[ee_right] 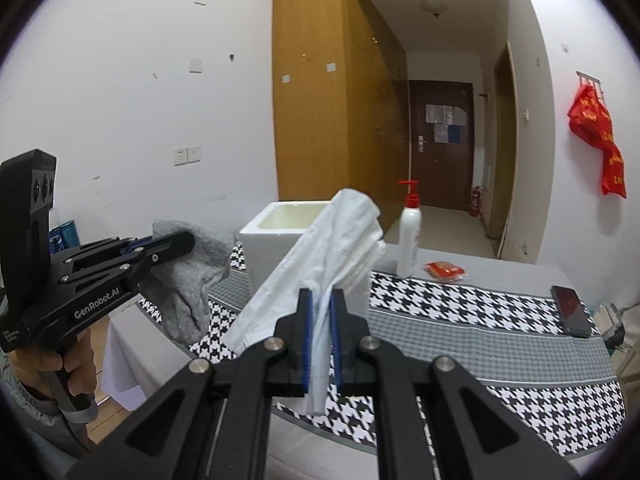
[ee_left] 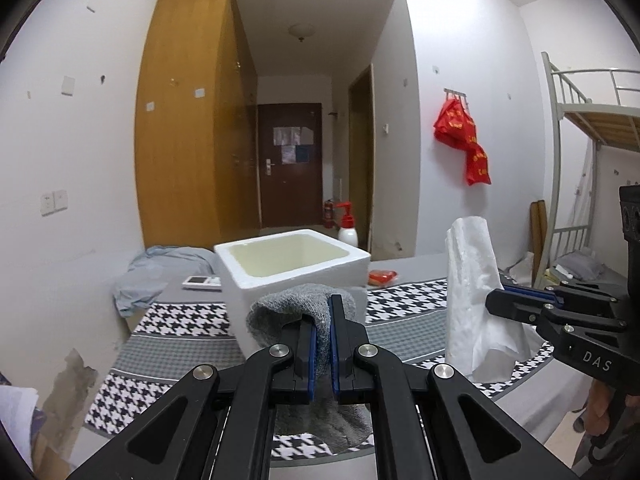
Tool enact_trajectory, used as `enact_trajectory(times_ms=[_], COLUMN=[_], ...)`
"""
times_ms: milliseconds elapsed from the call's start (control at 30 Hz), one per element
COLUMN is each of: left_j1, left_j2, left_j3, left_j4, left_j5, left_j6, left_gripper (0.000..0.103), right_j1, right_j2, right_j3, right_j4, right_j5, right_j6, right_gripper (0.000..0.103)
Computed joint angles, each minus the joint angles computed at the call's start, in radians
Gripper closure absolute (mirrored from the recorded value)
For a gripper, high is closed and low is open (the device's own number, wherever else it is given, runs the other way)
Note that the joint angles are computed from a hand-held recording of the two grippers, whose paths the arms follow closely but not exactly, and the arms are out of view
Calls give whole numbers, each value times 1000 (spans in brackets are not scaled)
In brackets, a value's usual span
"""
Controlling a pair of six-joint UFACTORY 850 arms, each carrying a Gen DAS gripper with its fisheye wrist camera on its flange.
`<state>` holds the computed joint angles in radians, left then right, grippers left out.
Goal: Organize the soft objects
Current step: 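Carry the grey cloth with the left gripper while the right gripper carries the white tissue to the foam box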
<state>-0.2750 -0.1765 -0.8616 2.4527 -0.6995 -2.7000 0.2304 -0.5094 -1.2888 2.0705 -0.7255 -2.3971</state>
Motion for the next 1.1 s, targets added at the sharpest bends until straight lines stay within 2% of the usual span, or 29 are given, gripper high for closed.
enact_trajectory(times_ms=[233,1100], left_j1=[11,103], left_j2=[21,22], left_j3=[22,-41], left_j4=[-28,-12], left_j5=[-19,46], left_j6=[17,27], left_gripper=[98,98], right_j1=[24,85], right_j2=[-9,-107], right_j3=[-25,-257], right_j4=[-29,-171], right_j5=[-3,87], right_j6=[12,189], right_gripper=[92,92])
